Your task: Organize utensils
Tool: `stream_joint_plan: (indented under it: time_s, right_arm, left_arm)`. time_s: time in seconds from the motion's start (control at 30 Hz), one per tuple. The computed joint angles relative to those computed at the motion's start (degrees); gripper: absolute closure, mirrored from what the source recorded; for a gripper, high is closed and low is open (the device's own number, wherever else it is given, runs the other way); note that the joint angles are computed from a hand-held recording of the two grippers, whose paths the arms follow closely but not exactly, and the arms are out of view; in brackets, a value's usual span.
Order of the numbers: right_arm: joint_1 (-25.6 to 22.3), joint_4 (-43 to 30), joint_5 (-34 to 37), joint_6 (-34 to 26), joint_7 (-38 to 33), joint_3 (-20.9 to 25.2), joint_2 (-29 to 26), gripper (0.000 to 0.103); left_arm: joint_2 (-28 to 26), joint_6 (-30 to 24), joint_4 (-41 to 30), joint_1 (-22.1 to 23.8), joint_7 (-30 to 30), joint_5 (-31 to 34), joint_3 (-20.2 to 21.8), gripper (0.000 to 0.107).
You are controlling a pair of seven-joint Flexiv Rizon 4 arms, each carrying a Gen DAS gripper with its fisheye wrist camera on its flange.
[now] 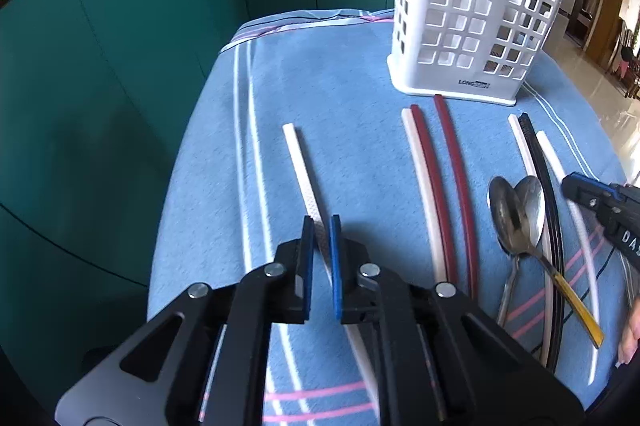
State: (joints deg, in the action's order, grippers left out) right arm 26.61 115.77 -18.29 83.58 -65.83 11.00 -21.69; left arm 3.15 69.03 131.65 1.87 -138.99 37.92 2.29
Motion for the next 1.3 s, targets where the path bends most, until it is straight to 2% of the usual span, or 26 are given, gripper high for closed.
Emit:
stream_joint_plan:
  time_s: [0.07,0.27,0.3,0.33,0.37,0.4,0.43,0.57,0.7,0.77,0.83,0.9,0.97,1.03,1.07,1.13,1.3]
  right_arm:
    - [-0.4,0.5,0.6,0.7,0.2,0.1,0.9,0.096]
    - [0.7,2.6,-1.7,2.1,5.2,-4.0,3.1,0.096]
    - [0.6,3.7,-1.8,2.3,5.9,-4.1,3.8,0.093]
    - [-0.1,3.8,-1.4,2.3,6.1,-3.7,3.5,0.082]
    - [-1.0,3.3,-0.6,1.9,6.0,-2.8,3.0,0.073]
    - [-1.3,3.0,-0.4,2.0,6.1,-2.6,2.5,0.059]
    - [-1.4,2.8,-0.5,2.3,5.9,-2.5,2.0,0.055]
    - [0.7,1.8,-3.3,2.8,6.7,-4.7,0.4,0.055]
    - [1.8,-0.8,-5.1,2.0,6.1,-5.3,-2.2,0.056]
    - [0.6,-2.2,-4.3,2.5,4.3,-3.6,-3.5,0.065]
    - [1.6,-2.4,-4.8,4.2,4.4,-5.0,-4.3,0.080]
    - [0.0,-3.3,-3.6,5.3,2.9,-3.1,-5.4,0.090]
    - [-2.6,-4.6,-1.5,5.9,0.9,0.1,-6.7,0.092]
    - [-4.5,-5.6,0.3,5.5,-0.7,2.8,-7.3,0.093]
    - [-4.9,-6.0,0.9,5.4,-1.4,3.4,-7.6,0.093]
    - [-3.9,-6.1,1.3,5.3,-1.8,2.4,-7.6,0.093]
    - [2.2,-3.2,-0.1,5.0,1.3,-4.1,-4.7,0.093]
  left_arm:
    - [1.3,-0.2,1.2,0.1,0.5,-1.1,0.4,0.101]
    - [3.2,0.6,3.6,1.6,3.1,-3.8,0.2,0.101]
    - [3.1,1.1,3.7,1.9,3.0,-3.6,0.0,0.100]
    - [3.1,1.7,3.6,2.1,2.8,-3.3,-0.3,0.092]
    - [2.8,2.4,3.5,2.3,2.8,-3.0,-0.4,0.076]
    - [2.7,2.8,3.1,2.5,2.2,-2.0,-0.8,0.069]
    - [2.4,3.1,2.4,2.7,1.3,-0.4,-1.4,0.062]
    - [-0.8,4.0,-0.8,2.5,-0.2,2.9,-1.6,0.062]
    - [-4.9,6.1,-2.9,1.4,1.3,1.8,0.6,0.061]
    - [-6.1,5.9,-4.7,0.3,0.2,4.1,1.7,0.061]
    - [-7.5,8.5,-5.0,-0.1,1.2,3.4,3.0,0.061]
    - [-8.1,8.0,-6.3,-1.6,-1.6,6.2,4.5,0.062]
    - [-8.4,7.9,-6.8,-2.2,-2.7,7.2,5.4,0.075]
    - [-9.2,11.2,-4.6,-0.5,3.4,0.3,5.1,0.085]
    - [-9.4,11.8,-4.4,-0.8,3.7,-0.6,5.6,0.086]
    - [-9.4,11.0,-5.0,-2.0,3.2,-0.1,6.7,0.087]
    - [-8.2,5.9,-6.6,-4.8,-1.2,4.0,7.0,0.093]
